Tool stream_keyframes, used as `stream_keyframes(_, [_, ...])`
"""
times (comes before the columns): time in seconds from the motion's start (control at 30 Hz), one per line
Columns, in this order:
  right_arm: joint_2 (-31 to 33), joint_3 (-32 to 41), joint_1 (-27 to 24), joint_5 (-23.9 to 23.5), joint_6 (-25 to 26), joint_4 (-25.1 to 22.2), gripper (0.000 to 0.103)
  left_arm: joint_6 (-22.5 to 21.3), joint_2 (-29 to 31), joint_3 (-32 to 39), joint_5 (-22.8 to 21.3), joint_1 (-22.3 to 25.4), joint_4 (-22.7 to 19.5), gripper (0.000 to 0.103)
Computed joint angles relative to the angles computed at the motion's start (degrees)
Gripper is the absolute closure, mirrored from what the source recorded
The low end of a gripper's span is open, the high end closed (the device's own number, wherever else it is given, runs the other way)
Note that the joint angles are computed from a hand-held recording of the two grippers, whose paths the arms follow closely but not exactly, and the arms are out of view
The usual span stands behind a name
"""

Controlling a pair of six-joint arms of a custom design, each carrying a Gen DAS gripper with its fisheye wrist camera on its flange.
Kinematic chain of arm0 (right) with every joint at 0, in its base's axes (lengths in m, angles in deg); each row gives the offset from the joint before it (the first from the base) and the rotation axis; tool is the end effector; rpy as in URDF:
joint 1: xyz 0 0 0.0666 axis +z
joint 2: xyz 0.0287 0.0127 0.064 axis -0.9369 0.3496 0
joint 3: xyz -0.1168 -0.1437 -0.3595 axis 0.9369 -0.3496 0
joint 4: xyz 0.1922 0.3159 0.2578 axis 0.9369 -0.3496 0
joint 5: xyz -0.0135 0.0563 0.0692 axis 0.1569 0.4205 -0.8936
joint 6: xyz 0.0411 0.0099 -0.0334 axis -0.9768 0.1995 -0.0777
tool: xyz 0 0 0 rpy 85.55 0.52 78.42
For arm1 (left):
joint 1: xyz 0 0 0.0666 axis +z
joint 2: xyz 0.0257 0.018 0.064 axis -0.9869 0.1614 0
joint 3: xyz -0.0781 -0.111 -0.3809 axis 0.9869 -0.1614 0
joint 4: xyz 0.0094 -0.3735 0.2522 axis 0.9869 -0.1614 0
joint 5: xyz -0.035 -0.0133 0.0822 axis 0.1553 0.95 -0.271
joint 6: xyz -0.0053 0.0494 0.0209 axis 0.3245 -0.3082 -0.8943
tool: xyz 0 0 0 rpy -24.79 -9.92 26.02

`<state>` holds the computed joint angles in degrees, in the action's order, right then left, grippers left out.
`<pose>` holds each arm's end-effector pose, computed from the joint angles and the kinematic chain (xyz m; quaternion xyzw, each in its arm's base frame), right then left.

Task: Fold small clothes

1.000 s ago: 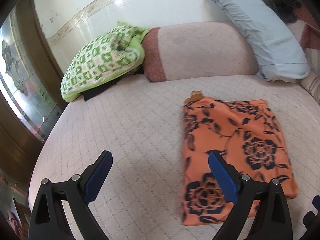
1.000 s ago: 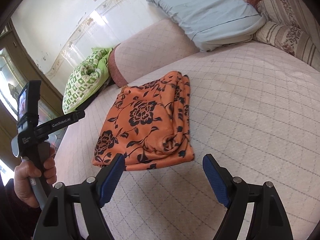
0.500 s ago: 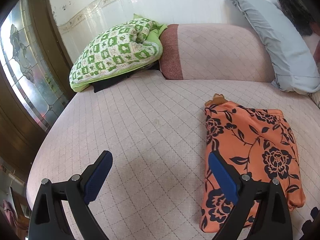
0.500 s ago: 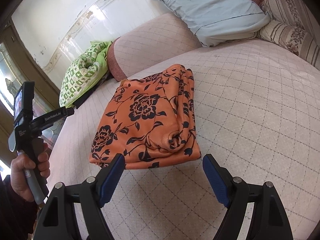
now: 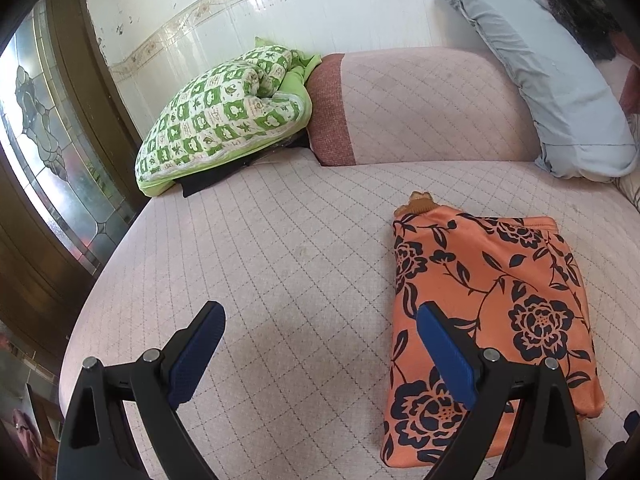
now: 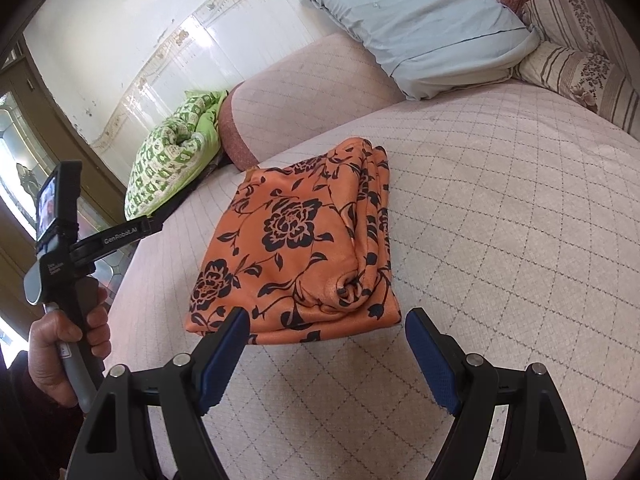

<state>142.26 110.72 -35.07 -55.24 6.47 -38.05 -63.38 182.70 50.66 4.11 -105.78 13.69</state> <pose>0.3903 0.2491 0.4795 0.2567 0.8621 0.1408 0.4136 0.6135 -0.2756 0.5339 0.1664 0.8966 0.0662 0.4051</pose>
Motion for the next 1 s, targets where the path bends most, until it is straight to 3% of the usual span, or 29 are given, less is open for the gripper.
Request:
stream_keyframes(0.37, [-2.9, -2.4, -0.3, 0.4, -1.8, 0.9, 0.020, -1.3, -1.2, -1.5, 0.0, -2.1, 1.1, 0.006])
stream_keyframes(1.0, [-1.9, -1.4, 0.0, 0.5, -0.1, 1.4, 0.020, -0.5, -0.4, -0.5, -0.9, -2.1, 0.4, 0.006])
